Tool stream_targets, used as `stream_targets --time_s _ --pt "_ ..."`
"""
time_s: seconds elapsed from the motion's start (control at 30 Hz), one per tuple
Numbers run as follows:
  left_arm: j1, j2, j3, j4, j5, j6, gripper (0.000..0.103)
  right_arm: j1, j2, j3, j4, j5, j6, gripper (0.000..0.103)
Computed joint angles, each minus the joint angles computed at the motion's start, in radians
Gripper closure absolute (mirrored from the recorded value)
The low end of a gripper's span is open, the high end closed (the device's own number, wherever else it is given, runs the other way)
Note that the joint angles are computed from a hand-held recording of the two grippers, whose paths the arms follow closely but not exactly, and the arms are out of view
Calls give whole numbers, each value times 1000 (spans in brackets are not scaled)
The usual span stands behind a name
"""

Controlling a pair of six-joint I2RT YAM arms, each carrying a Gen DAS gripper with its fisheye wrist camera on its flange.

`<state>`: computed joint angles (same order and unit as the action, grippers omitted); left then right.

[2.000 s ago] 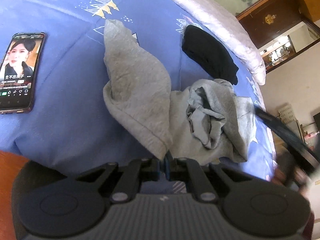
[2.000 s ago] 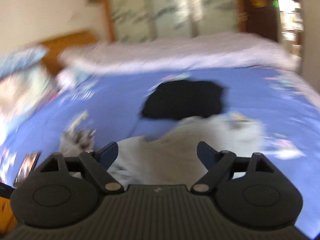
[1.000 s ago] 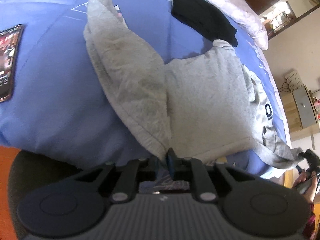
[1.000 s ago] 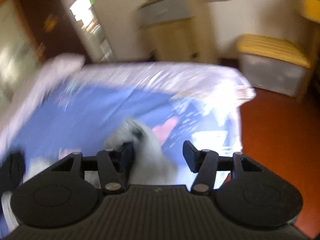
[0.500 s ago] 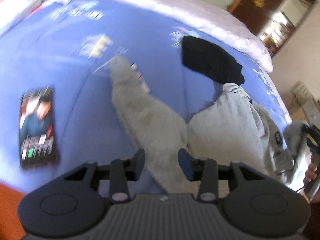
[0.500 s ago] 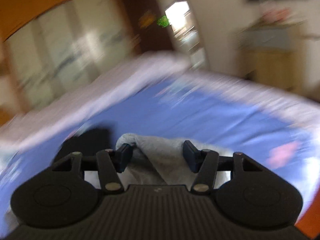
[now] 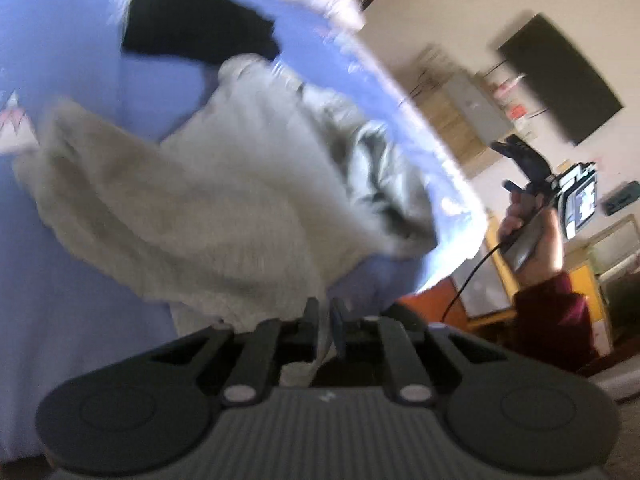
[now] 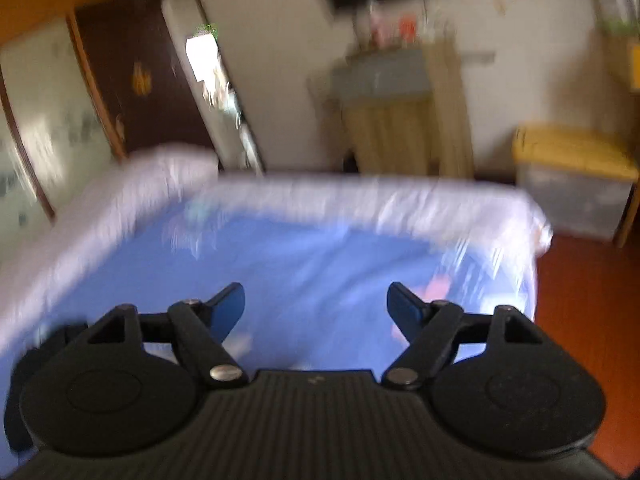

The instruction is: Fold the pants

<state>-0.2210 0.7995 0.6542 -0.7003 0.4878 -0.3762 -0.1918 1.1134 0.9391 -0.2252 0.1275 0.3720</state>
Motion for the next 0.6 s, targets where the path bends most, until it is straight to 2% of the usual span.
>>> stream_targets --time_s 0.03,0.07,0.1,0.17,0.2,0.3,0.4,0.43,0.47,0.5,0.6 --pt "17 -9 23 -15 -33 3 70 14 -2 -2 27 -72 -37 22" --pt "43 -25 37 -29 -61 5 67 38 11 21 18 -144 -76 22" --pt "86 -45 48 -45 -73 7 66 75 34 47 -5 -214 -119 22" --pt "245 -79 61 -100 -15 39 68 189 136 119 -52 -327 -204 17" --pt "352 -98 66 -143 37 78 68 255 206 159 -74 -352 -235 17" --pt "557 -135 74 -246 102 163 68 401 489 351 -134 -364 -240 17" --pt "736 -142 67 -361 153 279 68 504 796 647 -307 -271 -258 18" --pt "832 -137 66 -419 179 360 68 517 877 737 -380 -289 -243 47" --pt "911 -120 71 -459 203 434 68 536 931 807 -444 -314 -204 69" --pt "1007 -91 88 -508 233 527 68 559 949 834 -463 -338 -185 80" --pt "1124 -17 124 -511 274 599 68 689 833 737 -385 -456 -310 81"
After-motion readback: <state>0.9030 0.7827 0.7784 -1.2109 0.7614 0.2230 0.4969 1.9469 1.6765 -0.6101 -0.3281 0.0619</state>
